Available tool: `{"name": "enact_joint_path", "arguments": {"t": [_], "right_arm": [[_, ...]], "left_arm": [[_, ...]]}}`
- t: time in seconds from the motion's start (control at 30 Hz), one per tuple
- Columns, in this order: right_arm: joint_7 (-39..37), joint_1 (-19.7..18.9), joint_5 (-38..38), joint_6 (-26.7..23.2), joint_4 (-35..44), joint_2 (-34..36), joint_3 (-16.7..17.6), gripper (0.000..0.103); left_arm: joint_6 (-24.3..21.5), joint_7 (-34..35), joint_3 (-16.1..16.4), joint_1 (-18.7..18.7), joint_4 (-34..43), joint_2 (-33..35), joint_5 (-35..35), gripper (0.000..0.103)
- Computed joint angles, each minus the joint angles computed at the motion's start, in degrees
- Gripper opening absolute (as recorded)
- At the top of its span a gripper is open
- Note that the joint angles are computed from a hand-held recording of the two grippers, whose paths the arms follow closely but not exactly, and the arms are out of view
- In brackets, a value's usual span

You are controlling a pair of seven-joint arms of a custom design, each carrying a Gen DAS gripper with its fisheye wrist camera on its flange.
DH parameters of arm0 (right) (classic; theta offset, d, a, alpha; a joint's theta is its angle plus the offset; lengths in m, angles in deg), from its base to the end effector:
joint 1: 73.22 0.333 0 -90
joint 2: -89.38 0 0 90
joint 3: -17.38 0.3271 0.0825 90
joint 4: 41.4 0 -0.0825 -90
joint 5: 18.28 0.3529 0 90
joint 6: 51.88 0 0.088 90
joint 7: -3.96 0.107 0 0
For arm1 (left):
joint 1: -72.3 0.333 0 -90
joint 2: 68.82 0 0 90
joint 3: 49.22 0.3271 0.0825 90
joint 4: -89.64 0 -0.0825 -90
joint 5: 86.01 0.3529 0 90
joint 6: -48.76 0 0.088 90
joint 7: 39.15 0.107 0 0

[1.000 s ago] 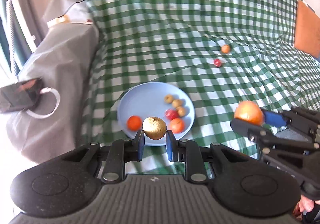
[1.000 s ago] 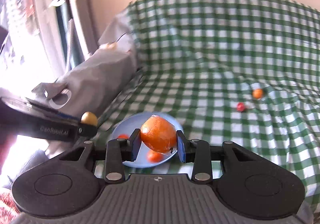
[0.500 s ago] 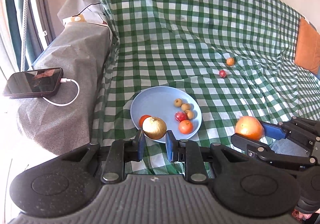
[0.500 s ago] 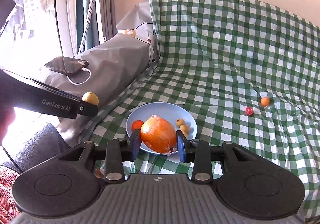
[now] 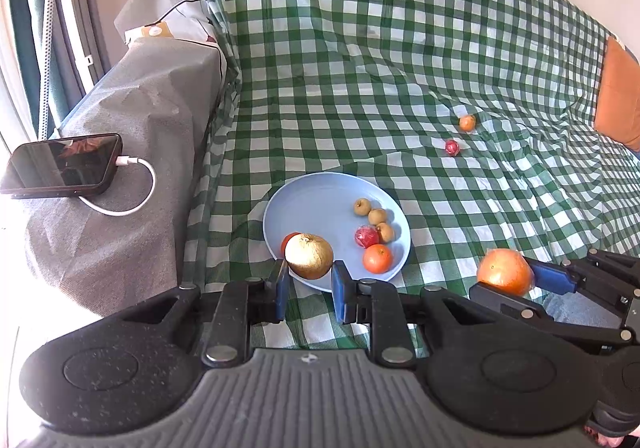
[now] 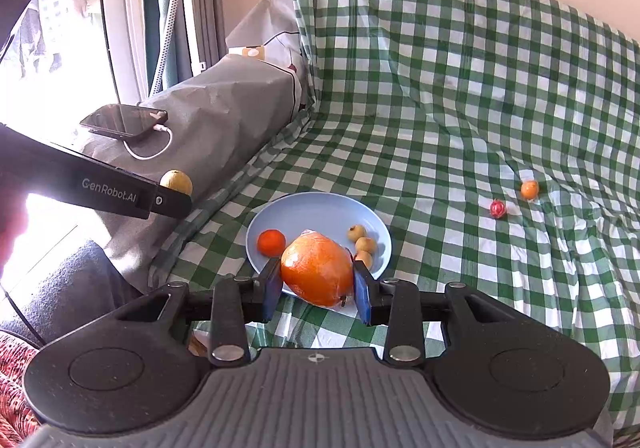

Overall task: Organize fruits
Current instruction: 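Lower the tan fruit and bagged orange onto the blue plate and open both tools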

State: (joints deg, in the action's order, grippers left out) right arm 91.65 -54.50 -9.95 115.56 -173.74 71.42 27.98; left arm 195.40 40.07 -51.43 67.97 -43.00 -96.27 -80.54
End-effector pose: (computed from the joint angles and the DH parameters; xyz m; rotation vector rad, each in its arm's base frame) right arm 0.4111 0.2332 0.6022 -1.9259 1.2150 -0.5511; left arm 0.4182 -0.0528 0.6262 -1.8117 1.7907 -0.6980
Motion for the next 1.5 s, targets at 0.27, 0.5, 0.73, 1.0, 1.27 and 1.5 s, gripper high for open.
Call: {"name": "enact_joint_path", "arguments": {"t": [0.27, 0.5, 0.73, 1.0, 1.27, 1.5], "right_arm": [[1.2, -0.9, -1.1, -0.7, 2.0, 3.3, 0.1, 0.039], [2.4, -0.9, -3.3, -1.1, 5.3, 8.4, -0.6, 0.039], [2.4, 0.3, -4.5, -2.9, 10.5, 15.0, -2.3, 0.039], [1.5, 1.9, -4.7, -5.2, 17.0, 22.1, -4.3, 0.039], [1.0, 3.0, -4.3, -8.3, 22.5, 27.9, -5.8, 0.039], [-0.9, 3.2, -2.7, -10.0, 26.5, 31.5, -6.0, 0.052]], "left_arm": [[0.3, 0.2, -0.1, 0.7, 2.7, 4.5, 0.1, 0.025], [1.0, 0.8, -0.9, 1.6, 6.4, 10.8, 0.5, 0.025], [1.7, 0.9, -1.7, 2.9, 11.0, 17.9, 0.5, 0.025], [0.7, 1.4, -2.8, 4.2, 16.7, 25.3, 1.4, 0.025], [-1.3, 0.8, -3.5, 5.0, 21.1, 31.0, 4.1, 0.025], [-1.3, -0.3, -3.6, 5.2, 21.5, 31.5, 6.9, 0.102]]}}
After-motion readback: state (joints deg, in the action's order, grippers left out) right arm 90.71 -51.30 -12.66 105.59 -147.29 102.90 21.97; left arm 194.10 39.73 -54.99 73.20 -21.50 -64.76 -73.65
